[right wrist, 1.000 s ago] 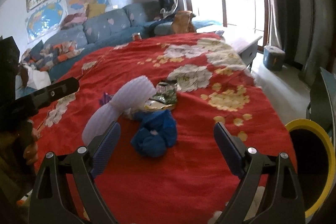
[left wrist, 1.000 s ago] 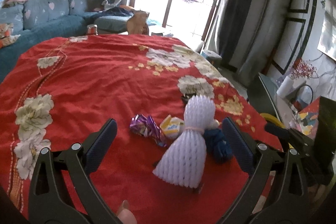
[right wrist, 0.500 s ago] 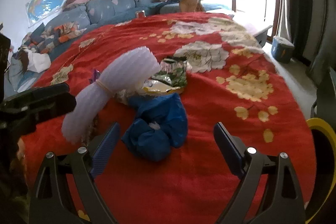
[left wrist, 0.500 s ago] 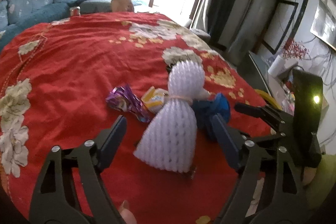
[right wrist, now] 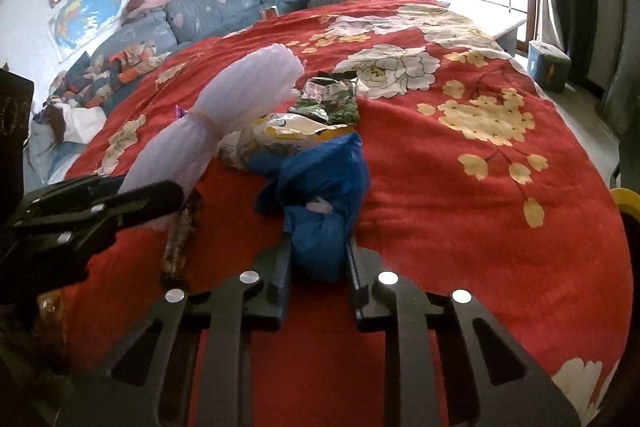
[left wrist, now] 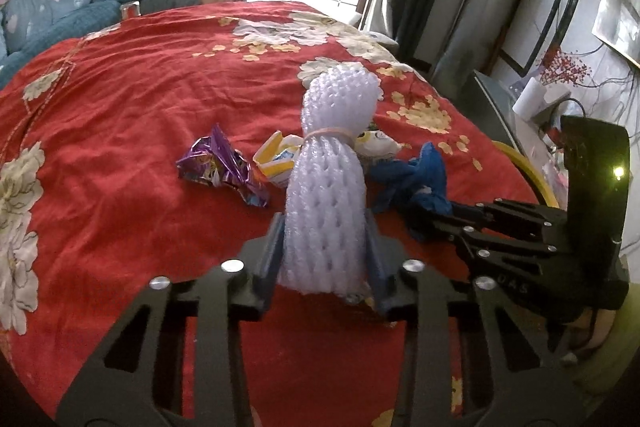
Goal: Collect trash
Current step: 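Carry the foam sleeve and blue bag off the bed to above the bin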
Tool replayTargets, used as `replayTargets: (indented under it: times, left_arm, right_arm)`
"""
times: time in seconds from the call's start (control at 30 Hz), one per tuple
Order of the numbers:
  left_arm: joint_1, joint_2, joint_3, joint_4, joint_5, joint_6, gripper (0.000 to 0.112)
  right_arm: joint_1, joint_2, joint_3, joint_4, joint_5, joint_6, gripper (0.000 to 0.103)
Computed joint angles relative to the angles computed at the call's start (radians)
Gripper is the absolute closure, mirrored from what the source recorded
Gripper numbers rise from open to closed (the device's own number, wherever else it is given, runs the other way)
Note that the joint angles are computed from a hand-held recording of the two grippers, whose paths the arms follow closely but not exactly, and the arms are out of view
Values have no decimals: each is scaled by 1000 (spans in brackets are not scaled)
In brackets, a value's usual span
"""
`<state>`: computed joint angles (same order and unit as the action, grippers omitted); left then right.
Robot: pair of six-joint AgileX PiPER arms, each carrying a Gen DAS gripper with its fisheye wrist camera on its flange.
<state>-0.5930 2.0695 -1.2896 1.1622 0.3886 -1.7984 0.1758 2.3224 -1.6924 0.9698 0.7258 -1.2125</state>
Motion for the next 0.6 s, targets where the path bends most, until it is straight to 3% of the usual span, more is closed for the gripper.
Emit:
replayTargets:
  times: [0.27,0.6]
  left_arm:
    - [-4,-59,49,169,11,-176,88]
    - [-29,-75,27,185,35,-185,88]
  right_arm:
    - [-36,-40,66,64,7,-69,86]
    - [-72,-113,147,173,0,-176,86]
